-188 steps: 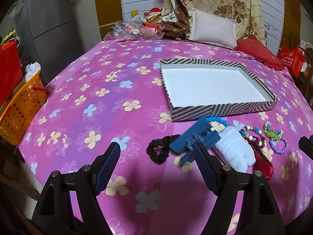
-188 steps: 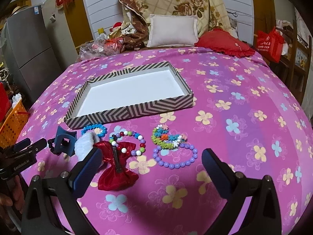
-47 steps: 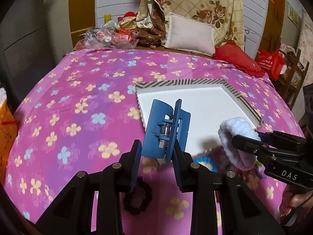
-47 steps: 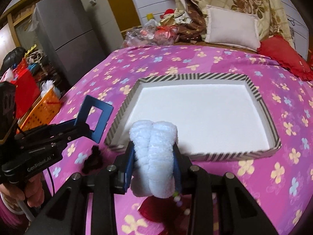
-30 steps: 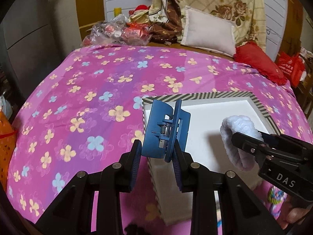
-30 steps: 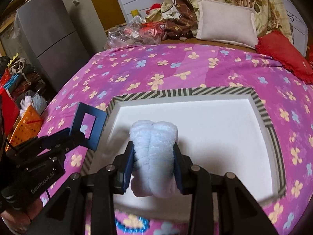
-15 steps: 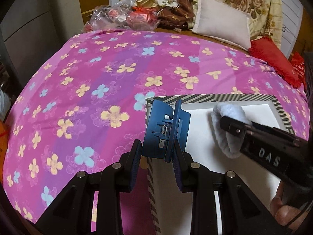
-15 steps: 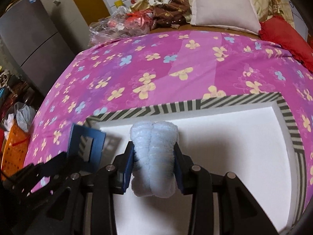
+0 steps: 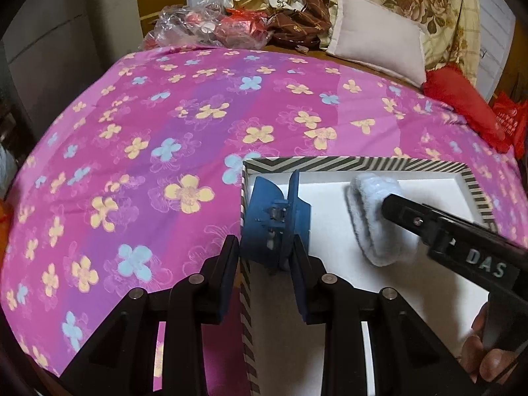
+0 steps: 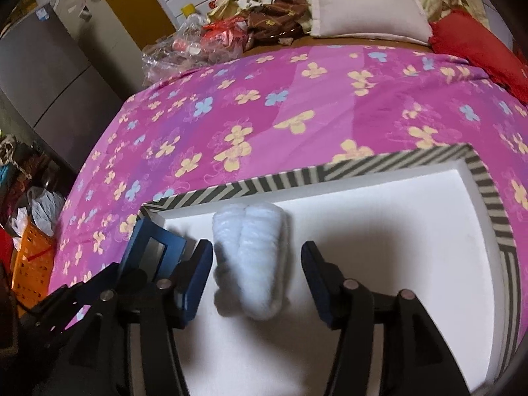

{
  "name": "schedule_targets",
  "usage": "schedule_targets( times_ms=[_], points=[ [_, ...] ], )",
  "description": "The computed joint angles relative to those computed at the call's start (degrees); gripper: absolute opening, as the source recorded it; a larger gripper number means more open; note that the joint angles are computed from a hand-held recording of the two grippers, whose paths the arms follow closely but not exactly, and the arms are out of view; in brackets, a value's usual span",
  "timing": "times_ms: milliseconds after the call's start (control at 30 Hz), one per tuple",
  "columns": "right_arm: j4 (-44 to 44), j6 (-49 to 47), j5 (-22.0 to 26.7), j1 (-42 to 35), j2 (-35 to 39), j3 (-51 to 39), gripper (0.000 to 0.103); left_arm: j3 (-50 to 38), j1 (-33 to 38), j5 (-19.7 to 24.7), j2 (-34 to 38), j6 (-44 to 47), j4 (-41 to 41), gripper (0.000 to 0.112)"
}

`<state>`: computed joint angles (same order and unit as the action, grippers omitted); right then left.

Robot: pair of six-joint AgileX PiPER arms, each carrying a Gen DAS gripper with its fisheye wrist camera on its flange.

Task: Organize jewelry
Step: 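Open both grippers to set the clip and scrunchie in the tray, then move the left gripper to the black scrunchie while the right moves to the red bow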

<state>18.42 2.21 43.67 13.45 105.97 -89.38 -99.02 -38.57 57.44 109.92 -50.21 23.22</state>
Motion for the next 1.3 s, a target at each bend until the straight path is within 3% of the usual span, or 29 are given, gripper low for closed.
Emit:
schedule_targets(
  times_ms=[100, 233, 800, 967, 1167, 1300],
  points=[
    [1.5, -1.4, 0.1, -0.9, -3.6, 3.3, 0.059, 3.7, 0.8, -3.5, -3.5, -0.3, -3.1, 0.022],
    [2.4, -2.9, 0.0, -1.6, -10.7, 8.9, 0.065, 6.7, 0.6, -4.0, -7.7, -0.5, -3.9, 0.03],
    [-0.7, -3.9, 5.6, -2.2, -43.6, 35.4, 0.071, 31.1, -8.9, 1.6, -35.9, -11.3, 4.3, 0.031],
    [-5.8, 2.1, 7.0, 2.1, -52.1, 41.2, 0.071, 38.4, -13.9, 3.6, -40.5, -16.3, 5.6, 0.031],
    [-15.4, 13.0, 9.5, 11.9, -59.1, 45.3, 0.071, 44.6, -21.2, 2.8, -42.8, -24.3, 6.3, 0.031],
    [-15.8, 14.4, 12.1, 14.7, -63.3, 47.8, 0.071, 46.1, -25.3, 2.8, -42.3, -28.7, 7.7, 0.031]
  ],
)
